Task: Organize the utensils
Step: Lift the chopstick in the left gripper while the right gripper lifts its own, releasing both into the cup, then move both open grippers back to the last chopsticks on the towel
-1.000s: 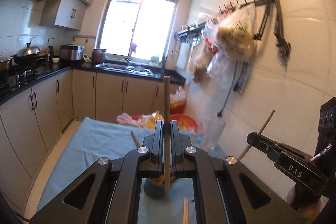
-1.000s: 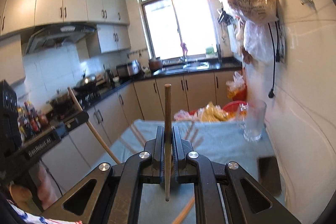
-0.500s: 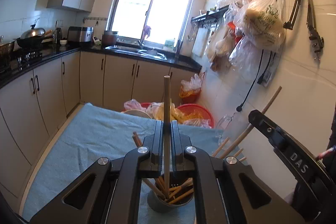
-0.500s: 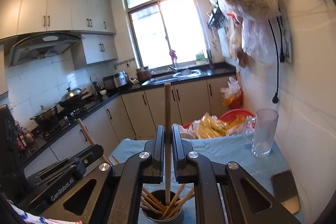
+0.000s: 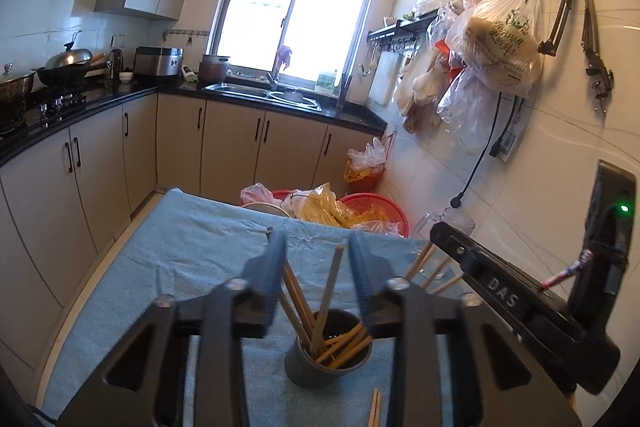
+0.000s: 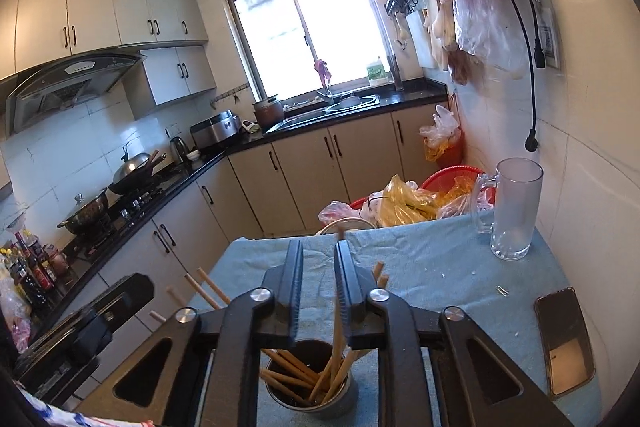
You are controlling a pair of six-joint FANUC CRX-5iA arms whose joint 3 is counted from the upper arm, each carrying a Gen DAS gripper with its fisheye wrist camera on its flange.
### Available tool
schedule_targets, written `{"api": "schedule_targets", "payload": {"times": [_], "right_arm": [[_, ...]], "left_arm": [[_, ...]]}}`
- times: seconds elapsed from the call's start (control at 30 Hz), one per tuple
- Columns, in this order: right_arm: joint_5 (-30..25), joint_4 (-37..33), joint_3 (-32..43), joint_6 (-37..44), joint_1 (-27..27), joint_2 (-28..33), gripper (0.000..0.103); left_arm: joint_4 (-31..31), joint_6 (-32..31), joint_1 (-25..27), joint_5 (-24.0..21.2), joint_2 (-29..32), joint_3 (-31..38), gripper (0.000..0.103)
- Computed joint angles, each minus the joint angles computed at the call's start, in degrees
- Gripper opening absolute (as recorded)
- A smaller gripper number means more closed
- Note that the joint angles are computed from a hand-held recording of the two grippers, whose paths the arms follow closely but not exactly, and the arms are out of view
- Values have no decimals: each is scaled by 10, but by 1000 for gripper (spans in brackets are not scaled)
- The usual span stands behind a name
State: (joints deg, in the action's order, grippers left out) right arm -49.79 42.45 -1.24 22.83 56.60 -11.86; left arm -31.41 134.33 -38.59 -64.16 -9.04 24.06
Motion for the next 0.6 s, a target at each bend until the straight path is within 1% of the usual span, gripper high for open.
{"api": "schedule_targets", "payload": {"times": [0.03,0.1,0.23,0.33,0.4,0.47,0.6], "right_arm": [[-1,0,0,1,1,-1,20],[-3,1,0,1,7,-8,26],[-10,23,-12,-7,33,-33,31],[-24,43,-25,-20,57,-52,40],[-35,56,-42,-35,78,-72,46],[-53,68,-64,-52,105,-95,48],[-98,76,-104,-91,156,-132,59]], "left_arm": [[-4,2,-5,-2,-4,-1,34],[-14,4,-17,-12,-11,0,34],[-49,27,-51,-28,-40,-13,48],[-77,52,-82,-45,-65,-28,54],[-92,60,-103,-68,-74,-33,59],[-119,72,-135,-103,-79,-37,63],[-147,85,-175,-183,-76,-44,64]]}}
